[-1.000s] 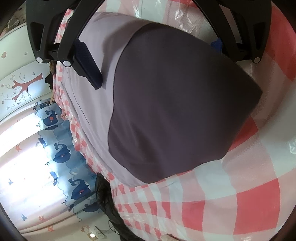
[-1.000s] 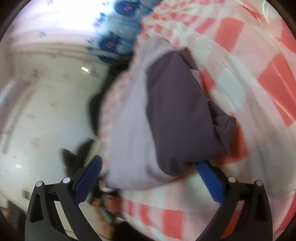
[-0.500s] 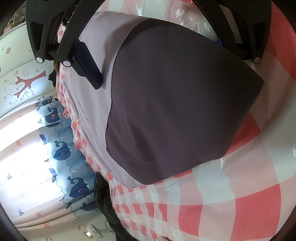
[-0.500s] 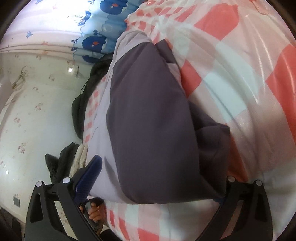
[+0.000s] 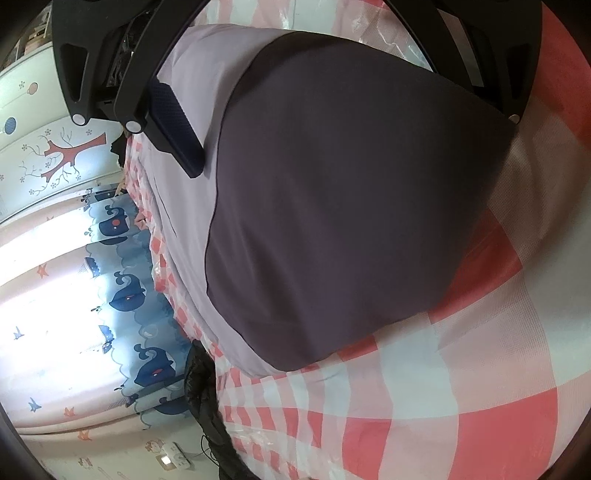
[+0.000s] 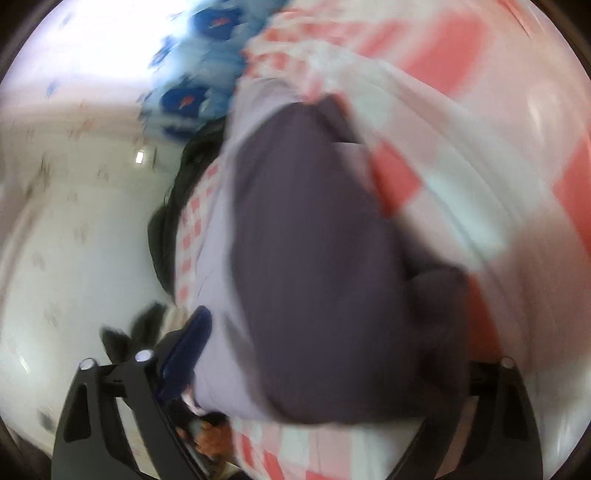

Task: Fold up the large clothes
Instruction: 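Lift the dark grey end and fold it over the jacket body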

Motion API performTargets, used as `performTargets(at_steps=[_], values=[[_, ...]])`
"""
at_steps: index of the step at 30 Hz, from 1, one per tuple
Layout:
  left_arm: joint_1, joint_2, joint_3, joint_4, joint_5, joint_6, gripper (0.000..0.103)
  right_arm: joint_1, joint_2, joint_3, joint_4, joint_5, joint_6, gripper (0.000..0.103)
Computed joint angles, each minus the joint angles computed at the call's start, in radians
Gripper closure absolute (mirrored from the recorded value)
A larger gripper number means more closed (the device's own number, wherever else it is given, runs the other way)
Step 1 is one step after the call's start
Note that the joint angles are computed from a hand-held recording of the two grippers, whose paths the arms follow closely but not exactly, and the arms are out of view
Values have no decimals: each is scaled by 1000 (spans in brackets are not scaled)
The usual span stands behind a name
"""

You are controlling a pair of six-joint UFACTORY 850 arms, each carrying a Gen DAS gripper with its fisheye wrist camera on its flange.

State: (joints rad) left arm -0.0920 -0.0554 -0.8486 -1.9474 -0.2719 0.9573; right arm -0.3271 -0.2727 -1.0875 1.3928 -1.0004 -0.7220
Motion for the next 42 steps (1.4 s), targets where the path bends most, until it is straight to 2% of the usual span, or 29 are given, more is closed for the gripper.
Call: performTargets(at_steps=[3,4,5,7,8,10,13,14,16,20,24,26,27,29,31,32,34,36,38,40,42], values=[[-7,-5,-7,0,17,21,9,-5,13,29,39,3,-57,56],[-10,-3,-8,-8,28,39,16,-6,24,36,40,6,-79,60],[-11,-3,-10,-1,34,43,20,-7,32,38,37,6,-93,61],[-8,0,-11,3,35,70,42,14,56,30,11,43,-123,64],[-6,1,-13,12,35,78,47,25,72,29,-4,65,-136,65],[-10,2,-20,52,49,80,64,45,99,18,-27,96,-160,66],[-3,12,-21,126,15,13,74,55,106,-1,-10,78,-165,69],[2,33,-11,137,-11,-15,75,50,107,-4,-1,59,-166,69],[-7,84,6,185,-12,-49,77,39,130,0,12,29,-180,70],[-30,222,52,427,-33,-272,77,0,210,31,4,-37,-200,70],[-54,359,141,570,-58,-443,77,-64,295,110,-27,-110,-200,70],[-73,400,176,665,-57,-534,76,-115,347,186,-49,-153,-204,70],[-74,404,187,699,-69,-576,72,-130,359,207,-64,-164,-200,70],[-58,396,210,681,-108,-599,63,-166,362,254,-121,-185,-179,68],[-37,389,234,624,-125,-597,48,-200,339,287,-138,-204,-156,60],[-32,391,244,587,-129,-586,47,-216,334,303,-129,-215,-150,59],[-35,396,248,563,-116,-574,38,-234,365,332,-94,-206,-149,55],[-46,387,242,552,-101,-564,32,-237,406,347,-71,-169,-149,52],[-44,368,238,478,-108,-527,24,-216,456,350,-76,-69,-113,52],[-46,355,239,405,-106,-486,21,-190,477,343,-81,4,-69,44],[-45,349,247,344,-104,-443,21,-193,462,342,-53,12,-5,35]])
